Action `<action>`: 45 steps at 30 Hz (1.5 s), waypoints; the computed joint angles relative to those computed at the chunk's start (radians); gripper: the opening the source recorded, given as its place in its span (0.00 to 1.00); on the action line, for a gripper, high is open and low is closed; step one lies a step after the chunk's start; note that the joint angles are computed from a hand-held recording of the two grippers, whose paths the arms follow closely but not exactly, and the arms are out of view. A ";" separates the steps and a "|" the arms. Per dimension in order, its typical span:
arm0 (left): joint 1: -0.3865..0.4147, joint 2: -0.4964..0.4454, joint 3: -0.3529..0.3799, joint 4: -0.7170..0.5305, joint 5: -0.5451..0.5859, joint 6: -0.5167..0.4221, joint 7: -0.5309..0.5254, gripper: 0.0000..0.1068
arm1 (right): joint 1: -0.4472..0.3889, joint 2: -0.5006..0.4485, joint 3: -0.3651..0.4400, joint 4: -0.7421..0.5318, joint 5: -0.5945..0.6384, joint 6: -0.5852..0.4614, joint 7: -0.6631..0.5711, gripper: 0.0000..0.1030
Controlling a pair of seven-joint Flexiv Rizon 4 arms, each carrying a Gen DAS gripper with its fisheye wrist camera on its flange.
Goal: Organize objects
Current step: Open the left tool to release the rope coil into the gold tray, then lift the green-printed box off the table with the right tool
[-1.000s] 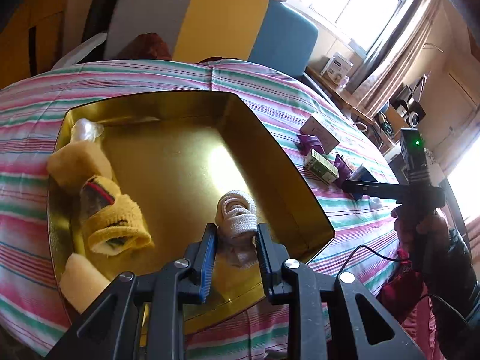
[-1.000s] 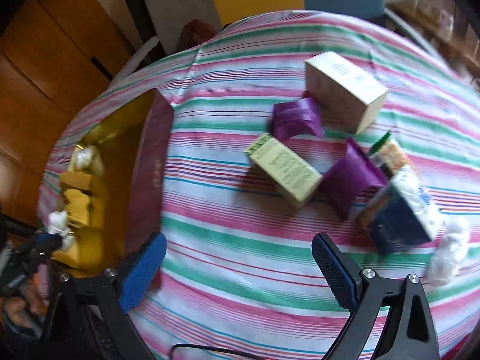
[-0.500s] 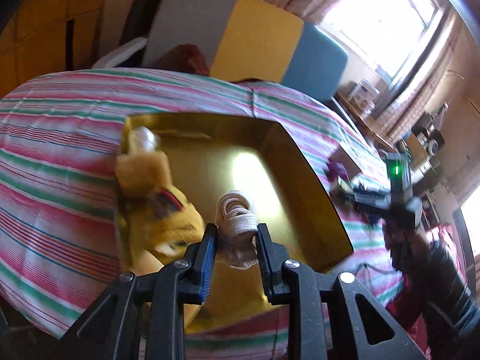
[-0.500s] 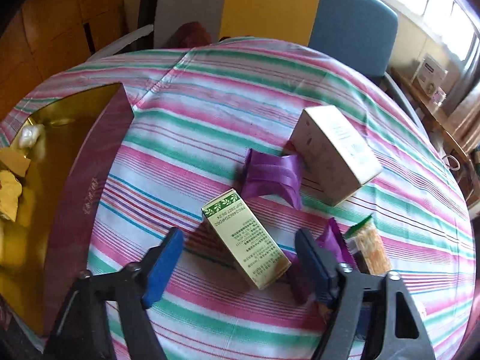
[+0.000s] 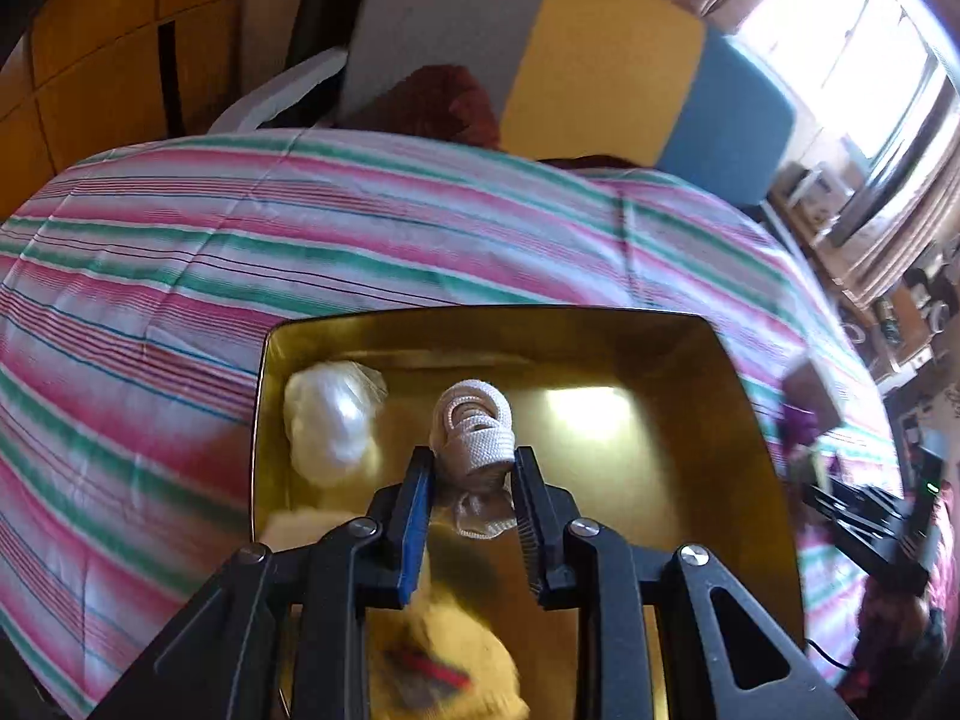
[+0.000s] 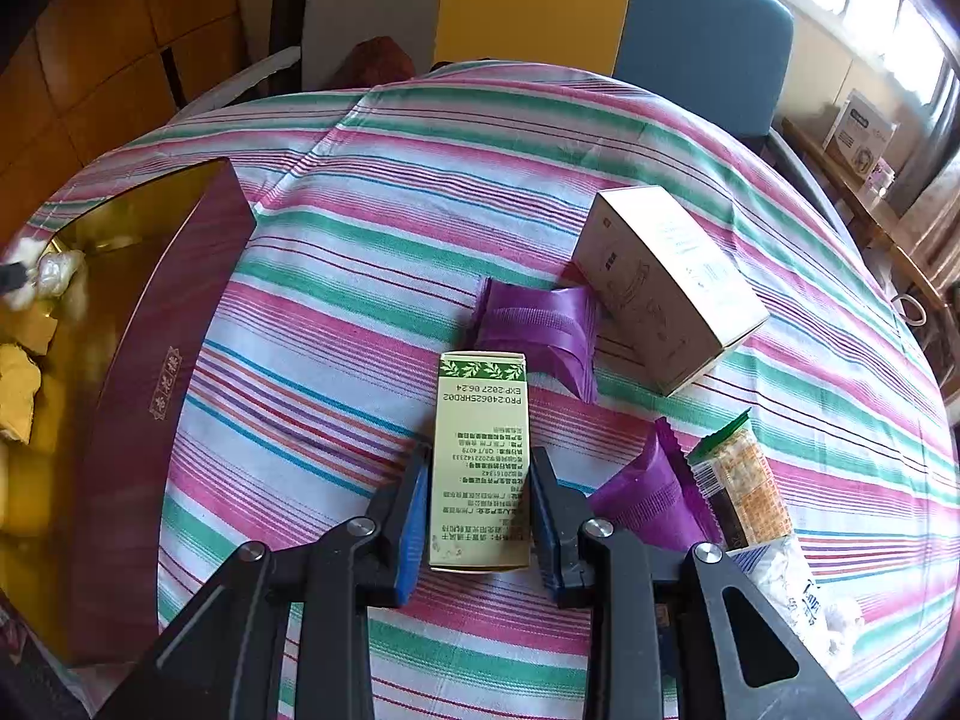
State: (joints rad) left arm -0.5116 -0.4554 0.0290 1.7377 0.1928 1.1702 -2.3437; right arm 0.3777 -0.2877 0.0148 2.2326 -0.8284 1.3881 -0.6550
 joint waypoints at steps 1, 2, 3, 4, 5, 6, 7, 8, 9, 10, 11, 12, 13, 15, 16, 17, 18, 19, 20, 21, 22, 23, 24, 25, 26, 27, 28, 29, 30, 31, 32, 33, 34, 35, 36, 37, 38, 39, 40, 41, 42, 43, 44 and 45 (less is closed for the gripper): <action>0.006 -0.018 -0.002 -0.018 -0.006 -0.020 0.007 0.24 | -0.001 -0.001 0.004 -0.002 0.006 -0.002 -0.008 0.30; 0.008 -0.030 -0.002 -0.030 -0.009 -0.031 0.010 0.24 | -0.003 -0.003 0.006 -0.005 0.008 -0.002 -0.015 0.30; 0.013 -0.046 -0.005 -0.046 -0.015 -0.049 0.021 0.24 | -0.004 -0.006 0.009 -0.008 0.016 -0.002 -0.025 0.30; 0.012 -0.058 -0.002 -0.059 -0.014 -0.065 0.024 0.24 | -0.005 -0.005 0.012 -0.008 0.023 -0.003 -0.031 0.30; 0.005 -0.068 0.006 -0.072 -0.008 -0.079 0.018 0.24 | -0.004 -0.004 0.014 -0.007 0.027 -0.003 -0.037 0.30; 0.002 -0.077 0.014 -0.082 -0.001 -0.086 0.013 0.26 | -0.004 -0.005 0.014 -0.007 0.032 -0.003 -0.043 0.30; -0.001 -0.086 0.019 -0.092 0.008 -0.091 0.012 0.29 | -0.003 -0.005 0.014 -0.008 0.035 -0.003 -0.045 0.30; -0.002 -0.093 0.021 -0.103 0.012 -0.099 0.014 0.31 | -0.001 -0.005 0.011 -0.008 0.036 -0.002 -0.044 0.30; -0.002 -0.100 0.022 -0.113 0.015 -0.112 0.018 0.33 | -0.002 -0.007 0.011 -0.008 0.040 0.000 -0.047 0.30; -0.003 -0.104 0.024 -0.121 0.016 -0.123 0.018 0.34 | -0.004 -0.008 0.014 -0.010 0.049 0.000 -0.054 0.30; 0.004 -0.106 0.018 -0.121 0.010 -0.127 0.022 0.34 | -0.002 -0.008 0.013 -0.010 0.053 -0.001 -0.056 0.30; 0.006 -0.103 0.016 -0.119 0.007 -0.129 0.021 0.36 | 0.000 -0.009 0.011 -0.010 0.054 -0.003 -0.057 0.30; 0.001 -0.094 0.022 -0.112 0.013 -0.125 0.012 0.38 | 0.000 -0.009 0.011 -0.010 0.058 -0.003 -0.060 0.30; -0.007 -0.071 0.026 -0.098 0.026 -0.119 -0.001 0.39 | -0.003 -0.011 0.015 -0.011 0.071 -0.002 -0.073 0.30; -0.013 -0.055 0.030 -0.089 0.039 -0.114 -0.006 0.39 | -0.004 -0.011 0.018 -0.012 0.080 -0.002 -0.079 0.31; -0.025 -0.037 0.040 -0.084 0.061 -0.118 -0.021 0.39 | -0.007 -0.013 0.024 -0.014 0.094 -0.003 -0.090 0.31; -0.038 -0.020 0.051 -0.080 0.085 -0.124 -0.042 0.39 | -0.007 -0.014 0.027 -0.015 0.106 -0.003 -0.096 0.31; -0.056 0.008 0.063 -0.064 0.119 -0.114 -0.076 0.39 | -0.008 -0.014 0.029 -0.015 0.116 0.000 -0.101 0.31; -0.064 0.035 0.065 -0.042 0.147 -0.093 -0.104 0.39 | -0.005 -0.013 0.026 -0.013 0.120 0.006 -0.101 0.31; -0.064 0.049 0.060 -0.032 0.164 -0.081 -0.118 0.39 | -0.004 -0.012 0.024 -0.012 0.124 0.010 -0.102 0.31; -0.076 0.071 0.061 -0.015 0.193 -0.072 -0.145 0.39 | -0.002 -0.011 0.021 -0.011 0.127 0.014 -0.101 0.31; -0.090 0.095 0.060 0.003 0.225 -0.070 -0.172 0.39 | -0.001 -0.012 0.020 -0.011 0.133 0.016 -0.101 0.32; -0.094 0.110 0.049 0.014 0.243 -0.071 -0.189 0.39 | -0.002 -0.013 0.023 -0.012 0.143 0.017 -0.106 0.33; -0.098 0.129 0.038 0.034 0.257 -0.066 -0.211 0.39 | -0.002 -0.013 0.025 -0.013 0.152 0.015 -0.109 0.35; -0.103 0.148 0.027 0.059 0.269 -0.050 -0.244 0.39 | 0.001 -0.013 0.023 -0.013 0.155 0.014 -0.108 0.37; -0.104 0.159 0.016 0.075 0.279 -0.041 -0.268 0.39 | 0.003 -0.012 0.020 -0.012 0.157 0.015 -0.107 0.38; -0.109 0.170 0.004 0.091 0.288 -0.036 -0.295 0.39 | 0.005 -0.012 0.017 -0.012 0.158 0.020 -0.105 0.39; -0.109 0.178 -0.006 0.103 0.296 -0.034 -0.312 0.39 | 0.006 -0.013 0.016 -0.012 0.161 0.026 -0.103 0.41; -0.110 0.186 -0.017 0.119 0.301 -0.030 -0.329 0.39 | 0.004 -0.014 0.017 -0.012 0.168 0.033 -0.104 0.45; -0.109 0.191 -0.025 0.129 0.306 -0.028 -0.346 0.39 | 0.005 -0.014 0.014 -0.011 0.171 0.041 -0.101 0.47; -0.108 0.196 -0.033 0.141 0.308 -0.023 -0.361 0.39 | 0.009 -0.013 0.005 -0.009 0.170 0.049 -0.093 0.48; -0.105 0.200 -0.040 0.152 0.309 -0.016 -0.373 0.39 | 0.010 -0.012 0.003 -0.009 0.172 0.053 -0.090 0.48; -0.104 0.204 -0.046 0.161 0.311 -0.014 -0.383 0.39 | 0.006 -0.013 0.007 -0.009 0.184 0.056 -0.093 0.49; -0.107 0.208 -0.049 0.165 0.318 -0.020 -0.394 0.39 | 0.001 -0.015 0.014 -0.013 0.199 0.054 -0.100 0.50; -0.111 0.210 -0.051 0.163 0.331 -0.033 -0.406 0.39 | 0.002 -0.015 0.013 -0.014 0.206 0.053 -0.099 0.50; -0.115 0.213 -0.053 0.162 0.345 -0.050 -0.420 0.39 | 0.004 -0.016 0.011 -0.014 0.209 0.052 -0.098 0.50; -0.115 0.217 -0.057 0.164 0.352 -0.058 -0.430 0.39 | 0.011 -0.015 0.002 -0.013 0.203 0.053 -0.091 0.50; -0.112 0.220 -0.062 0.171 0.356 -0.056 -0.437 0.39 | 0.016 -0.013 -0.005 -0.011 0.198 0.055 -0.084 0.50; -0.110 0.224 -0.065 0.178 0.361 -0.058 -0.445 0.39 | 0.020 -0.012 -0.010 -0.008 0.194 0.059 -0.076 0.50; -0.110 0.228 -0.068 0.181 0.367 -0.066 -0.454 0.39 | 0.019 -0.012 -0.009 -0.007 0.195 0.062 -0.075 0.50; -0.111 0.235 -0.071 0.187 0.375 -0.075 -0.466 0.39 | 0.022 -0.012 -0.014 -0.006 0.191 0.063 -0.070 0.50; -0.109 0.240 -0.074 0.192 0.382 -0.079 -0.476 0.39 | 0.026 -0.013 -0.020 -0.005 0.184 0.064 -0.063 0.50; -0.108 0.245 -0.076 0.197 0.389 -0.082 -0.488 0.39 | 0.025 -0.013 -0.019 -0.005 0.184 0.064 -0.062 0.50; -0.105 0.247 -0.080 0.199 0.395 -0.087 -0.495 0.39 | 0.025 -0.013 -0.018 -0.005 0.184 0.064 -0.061 0.50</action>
